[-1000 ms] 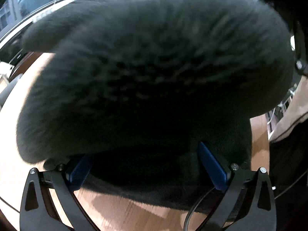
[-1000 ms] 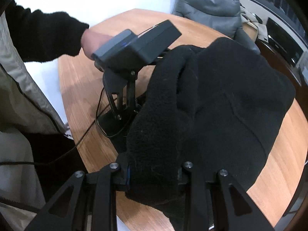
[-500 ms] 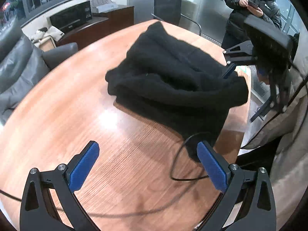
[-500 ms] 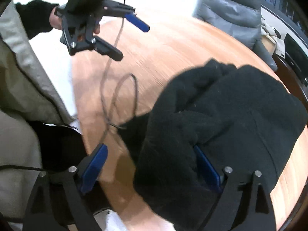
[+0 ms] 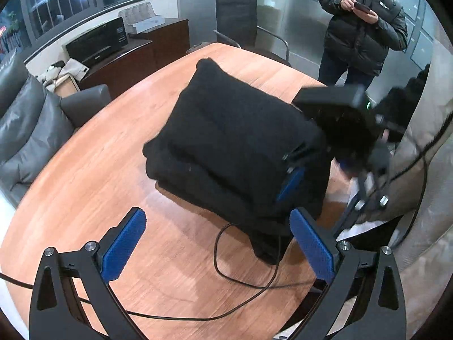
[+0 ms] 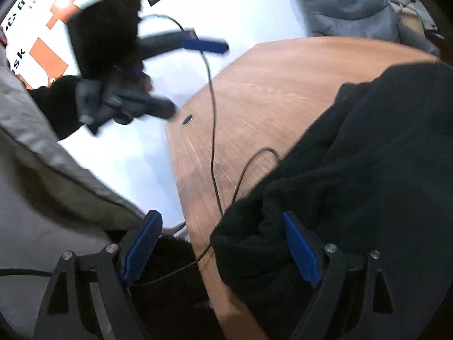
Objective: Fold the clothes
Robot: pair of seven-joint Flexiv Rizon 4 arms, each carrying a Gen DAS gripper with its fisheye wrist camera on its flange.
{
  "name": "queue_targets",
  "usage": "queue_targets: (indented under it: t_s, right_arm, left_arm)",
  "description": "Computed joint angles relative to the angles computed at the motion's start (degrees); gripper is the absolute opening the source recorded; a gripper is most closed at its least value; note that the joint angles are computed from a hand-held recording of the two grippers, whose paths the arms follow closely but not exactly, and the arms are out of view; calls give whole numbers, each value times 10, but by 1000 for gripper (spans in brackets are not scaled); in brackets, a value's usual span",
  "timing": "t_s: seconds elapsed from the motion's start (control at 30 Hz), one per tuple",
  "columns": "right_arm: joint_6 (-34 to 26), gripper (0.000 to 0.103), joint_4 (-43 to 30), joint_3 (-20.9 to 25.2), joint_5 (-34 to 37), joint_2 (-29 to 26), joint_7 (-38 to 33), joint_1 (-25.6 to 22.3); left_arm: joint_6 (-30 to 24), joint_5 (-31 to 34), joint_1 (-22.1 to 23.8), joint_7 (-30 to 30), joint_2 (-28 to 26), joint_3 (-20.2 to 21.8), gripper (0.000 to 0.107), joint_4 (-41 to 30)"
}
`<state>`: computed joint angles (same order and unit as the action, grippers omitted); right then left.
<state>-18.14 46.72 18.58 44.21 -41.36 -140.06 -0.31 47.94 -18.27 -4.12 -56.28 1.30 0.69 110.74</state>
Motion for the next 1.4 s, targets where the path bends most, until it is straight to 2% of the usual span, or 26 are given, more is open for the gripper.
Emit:
queue_targets:
  t_s: [0.07,0.13,0.3,0.4,0.57,0.6,0.7,0.73,0.83,0.93,1.07,1.17,1.27,1.33,1.4]
  right_arm:
    - [33,90,28,5,19,13,3,-4]
    - [38,90,30,4,27,20,12,-11]
    - [-12,90,-36,1,63,3,80,-61]
    - [-15,90,-76,-24,24,-2,82,-72]
    - [113,90,-69,-48,-11,4,125,-84]
    - [138,90,-68,-47,-12,4,136,-86]
    - [194,90,-46,-49,-36,10,142,-77]
    - [205,90,-41,-49,-44,10,137,-75]
    - [206,90,-59,-48,-74,-10,119,-59]
    - [212,90,-92,-48,-105,-44,105,-31]
    - [242,87,-114,-55,-159,-76,81,27]
    - [295,87,-65,-69,-216,-64,41,64]
    - [337,87,-28,-68,-240,-53,44,75]
    - [346,87,-21,-65,-250,-50,51,77]
    - [354,87,-13,-64,-258,-48,59,80]
  left_arm:
    - [-3,-6,0,6,-3,-2,103,-12]
    - [-10,-16,-1,10,-8,-6,103,-29]
    - [-62,-56,-14,42,-22,-22,103,-77]
    - [-91,-123,-28,95,-44,-41,103,-112]
    - [-50,-226,-60,139,-114,-79,103,-120]
    - [-44,-225,-63,135,-128,-80,103,-115]
    - [-47,-173,-66,72,-160,-66,102,-81]
    - [-34,-175,-58,71,-156,-72,102,-58]
    - [83,-269,-61,174,-126,-84,99,46]
    - [124,-305,-66,209,-111,-85,99,79]
    - [121,-326,-64,164,-77,-65,98,98]
    - [119,-308,-62,104,-45,-46,98,107]
    - [141,-313,-69,42,-13,-40,100,107]
    - [144,-294,-74,-10,0,-38,101,99]
    - [128,-237,-77,-86,7,-40,102,77]
